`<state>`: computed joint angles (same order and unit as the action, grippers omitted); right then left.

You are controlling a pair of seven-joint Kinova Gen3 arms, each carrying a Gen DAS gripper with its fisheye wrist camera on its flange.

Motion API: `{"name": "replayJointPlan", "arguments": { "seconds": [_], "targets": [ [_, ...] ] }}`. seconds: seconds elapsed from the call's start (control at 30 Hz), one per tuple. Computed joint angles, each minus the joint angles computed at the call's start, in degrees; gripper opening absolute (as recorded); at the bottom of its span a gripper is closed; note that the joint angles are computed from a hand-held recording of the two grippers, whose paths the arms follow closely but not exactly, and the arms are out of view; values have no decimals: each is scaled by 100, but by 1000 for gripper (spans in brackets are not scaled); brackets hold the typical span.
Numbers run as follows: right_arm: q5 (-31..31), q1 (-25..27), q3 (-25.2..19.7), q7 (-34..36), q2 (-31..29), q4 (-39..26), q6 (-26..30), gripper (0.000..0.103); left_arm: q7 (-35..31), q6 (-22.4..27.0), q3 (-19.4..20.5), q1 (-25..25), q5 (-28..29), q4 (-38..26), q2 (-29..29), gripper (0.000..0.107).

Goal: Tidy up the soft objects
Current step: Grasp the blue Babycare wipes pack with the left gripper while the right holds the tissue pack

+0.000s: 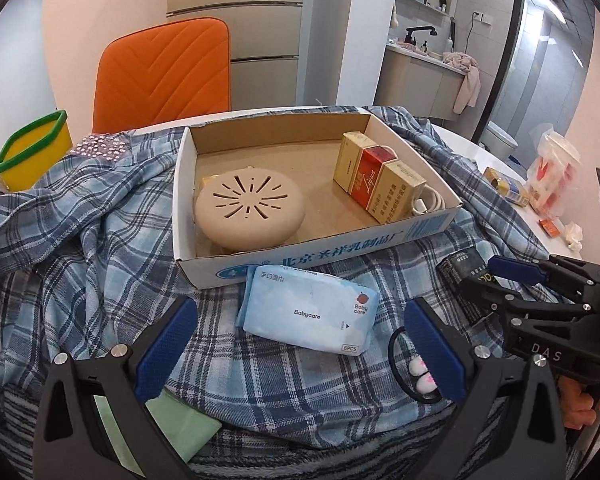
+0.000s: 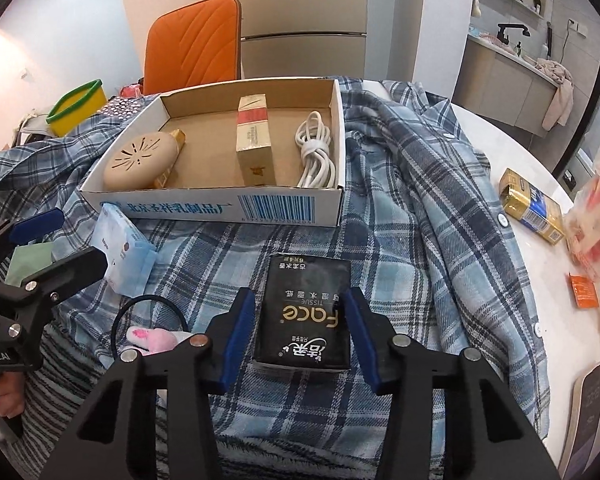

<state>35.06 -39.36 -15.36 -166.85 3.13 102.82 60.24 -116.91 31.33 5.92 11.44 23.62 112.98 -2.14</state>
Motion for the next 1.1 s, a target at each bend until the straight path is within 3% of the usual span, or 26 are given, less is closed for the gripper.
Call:
{"name": "replayJointPlan", "arguments": {
  "seconds": [0.13,0.23,0.4,0.5,0.77,0.87,1.03,1.1],
  "targets": [
    [106,-14,-7,-179,-33,45,5,49,-7,-4,-3,5,8,3,-7,103],
    [253,-49,-47,-295,-34,68,12,58,-11,9,-3,6,0,-4,-4,103],
    [-123,62,52,99,96,-54,-19,58,42,23,7,12,-62,-15,-1,103],
    [-247,92,95,204,109,-47,-91,48,87,39,19,17,-118,-26,12,103],
    [353,-120,-41,-310,-49,110,-51,48,-255,112,-9,6,-13,-55,-1,103],
    [315,-60,-56,-245,-92,148,-172,48,-692,338,-33,3,-23,-189,81,103],
    [309,-33,-94,-127,-100,151,-225,48,-735,977,124,-114,-201,-642,488,99],
    [339,-58,-119,-97,-101,157,-225,48,-424,1027,92,-68,-371,-735,583,98]
  ]
}}
